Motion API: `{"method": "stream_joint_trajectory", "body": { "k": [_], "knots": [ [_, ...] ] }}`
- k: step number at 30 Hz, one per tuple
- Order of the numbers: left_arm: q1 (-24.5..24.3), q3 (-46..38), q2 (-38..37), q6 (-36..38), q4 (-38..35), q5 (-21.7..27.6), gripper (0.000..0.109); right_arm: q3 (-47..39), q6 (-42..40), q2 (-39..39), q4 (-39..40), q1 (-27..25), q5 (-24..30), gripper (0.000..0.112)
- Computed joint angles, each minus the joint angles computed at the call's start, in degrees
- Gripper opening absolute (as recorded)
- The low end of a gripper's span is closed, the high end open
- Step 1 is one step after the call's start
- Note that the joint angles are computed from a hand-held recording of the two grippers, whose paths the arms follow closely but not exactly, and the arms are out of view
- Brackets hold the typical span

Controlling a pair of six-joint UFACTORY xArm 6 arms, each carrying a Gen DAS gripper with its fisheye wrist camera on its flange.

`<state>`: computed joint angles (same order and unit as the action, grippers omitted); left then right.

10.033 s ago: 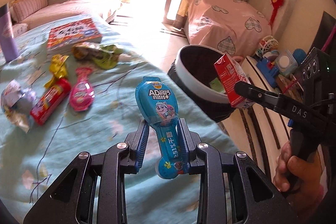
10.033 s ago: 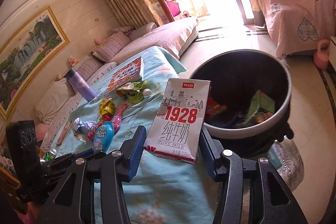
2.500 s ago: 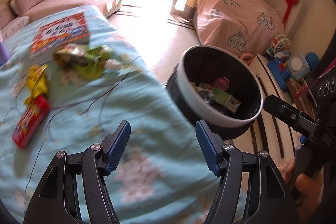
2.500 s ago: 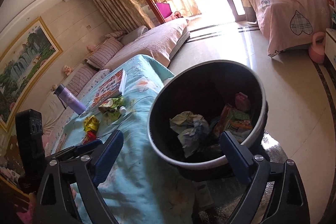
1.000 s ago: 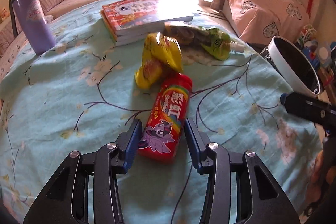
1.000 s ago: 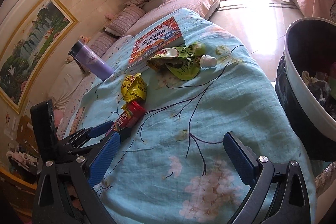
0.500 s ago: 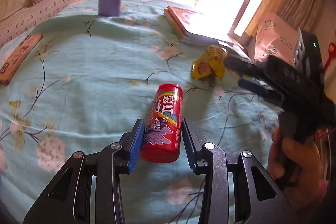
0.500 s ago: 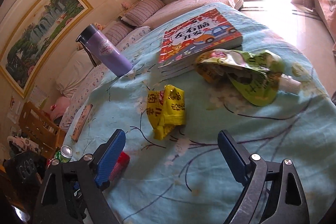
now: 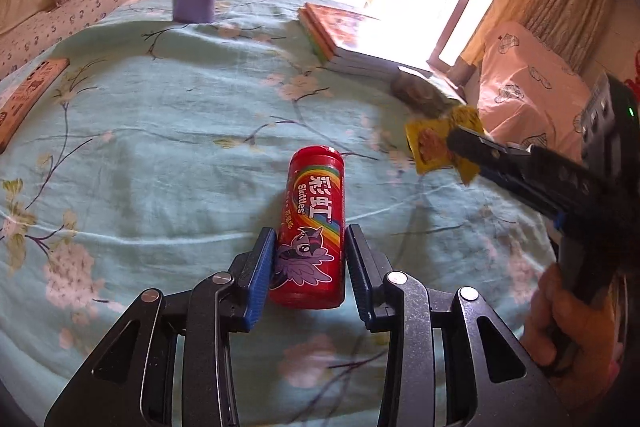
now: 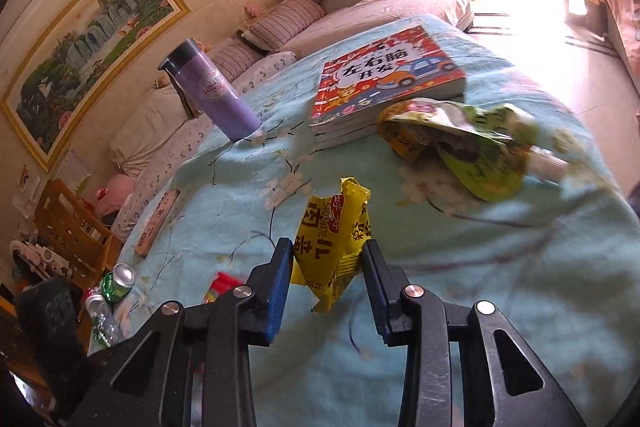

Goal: Collect trash
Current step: 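Grasp the red rainbow candy tube with the left tool while the right tool grasps the yellow snack bag, then carry both items over the black bin and open both tools to drop them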

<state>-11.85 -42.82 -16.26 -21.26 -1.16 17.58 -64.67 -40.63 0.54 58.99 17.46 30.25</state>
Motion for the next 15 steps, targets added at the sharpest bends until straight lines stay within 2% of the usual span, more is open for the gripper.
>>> {"method": "stream_joint_trajectory", "body": {
  "k": [9,15],
  "knots": [
    [-7.8,-3.4,1.14,-3.12,3.92,-0.8,0.034,13.66,-3.71,-15.1,2.76,-8.69,2.34,0.035],
    [-12.85,-7.67,4.24,-4.49,6.59,-0.05,0.034,17.8,-3.21,-20.09,2.23,-13.95,2.17,0.035]
  ]
}}
